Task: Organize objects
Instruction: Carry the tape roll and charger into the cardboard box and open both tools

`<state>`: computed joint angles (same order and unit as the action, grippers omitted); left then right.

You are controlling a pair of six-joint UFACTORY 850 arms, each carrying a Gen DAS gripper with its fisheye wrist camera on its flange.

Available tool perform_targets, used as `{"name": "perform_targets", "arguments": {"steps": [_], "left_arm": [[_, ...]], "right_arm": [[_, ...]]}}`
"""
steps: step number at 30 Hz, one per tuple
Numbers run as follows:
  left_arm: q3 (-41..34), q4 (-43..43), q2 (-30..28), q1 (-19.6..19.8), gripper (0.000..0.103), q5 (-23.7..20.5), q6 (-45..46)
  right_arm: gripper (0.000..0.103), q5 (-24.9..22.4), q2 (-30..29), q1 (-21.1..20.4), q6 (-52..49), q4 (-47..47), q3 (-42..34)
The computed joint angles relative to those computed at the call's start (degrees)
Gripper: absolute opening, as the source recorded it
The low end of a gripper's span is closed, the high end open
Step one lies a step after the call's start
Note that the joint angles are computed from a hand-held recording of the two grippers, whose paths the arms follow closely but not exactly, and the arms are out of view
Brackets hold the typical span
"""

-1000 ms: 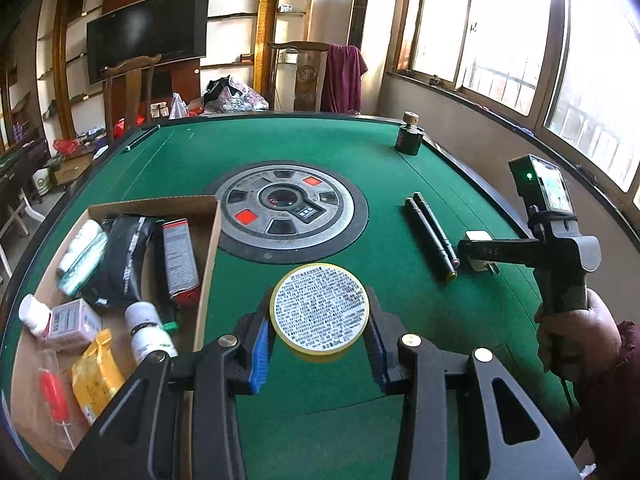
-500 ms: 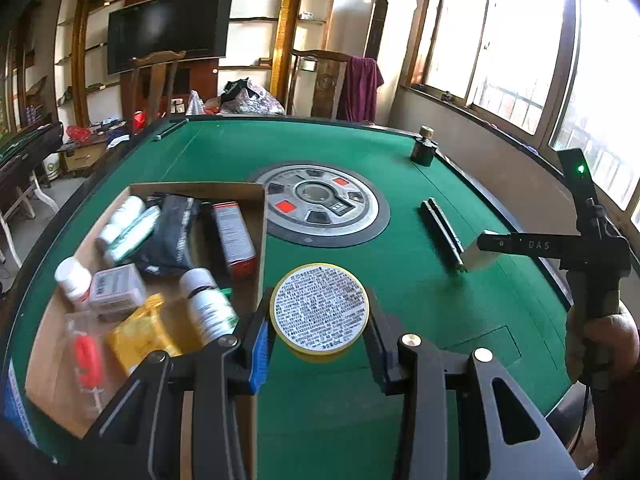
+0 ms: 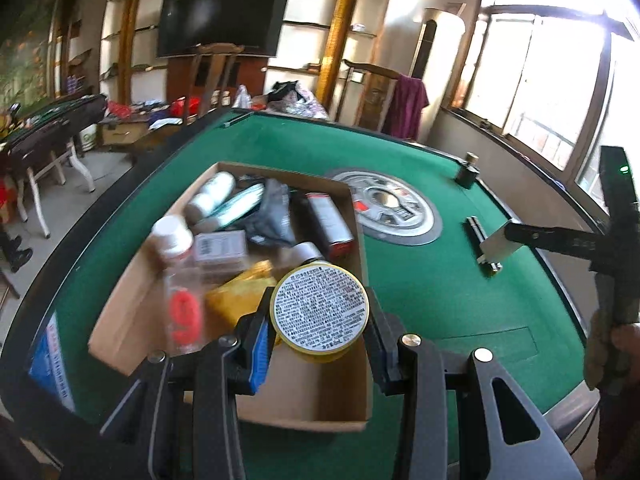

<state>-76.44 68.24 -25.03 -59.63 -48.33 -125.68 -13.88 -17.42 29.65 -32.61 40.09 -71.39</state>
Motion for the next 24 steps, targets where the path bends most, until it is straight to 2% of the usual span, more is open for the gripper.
{"name": "perform_targets", "arguments": {"steps": [5,10,16,20,24], "left_arm": [[2.71,-2.36,1.36,-0.25,0.039,-0.98,-0.09],[4.52,-4.52,1.95,0.06,0.039,-0.56,0.61],[5.47,-7.27,2.04,1.7,0.039,0.98,3.06],[6.17,-9.66,1.72,3.0,0.039,3.14,4.67],[7.32,-9.28,2.17,3.51,0.039,2.98,3.6]], "right_arm": [[0.049,-2.51,0.14,3.47,-10.62,8.82,-0.33],[0.049,-8.11,-1.91,6.38,-16.87,13.43,-2.32],[0.05,-15.15,-6.58,9.06,-16.24,12.19,-6.61],[0.05,-17.11,-9.21,10.67,-13.47,8.63,-8.99],[0.05,-17.98,-12.03,12.11,-9.12,3.45,-11.89]]}}
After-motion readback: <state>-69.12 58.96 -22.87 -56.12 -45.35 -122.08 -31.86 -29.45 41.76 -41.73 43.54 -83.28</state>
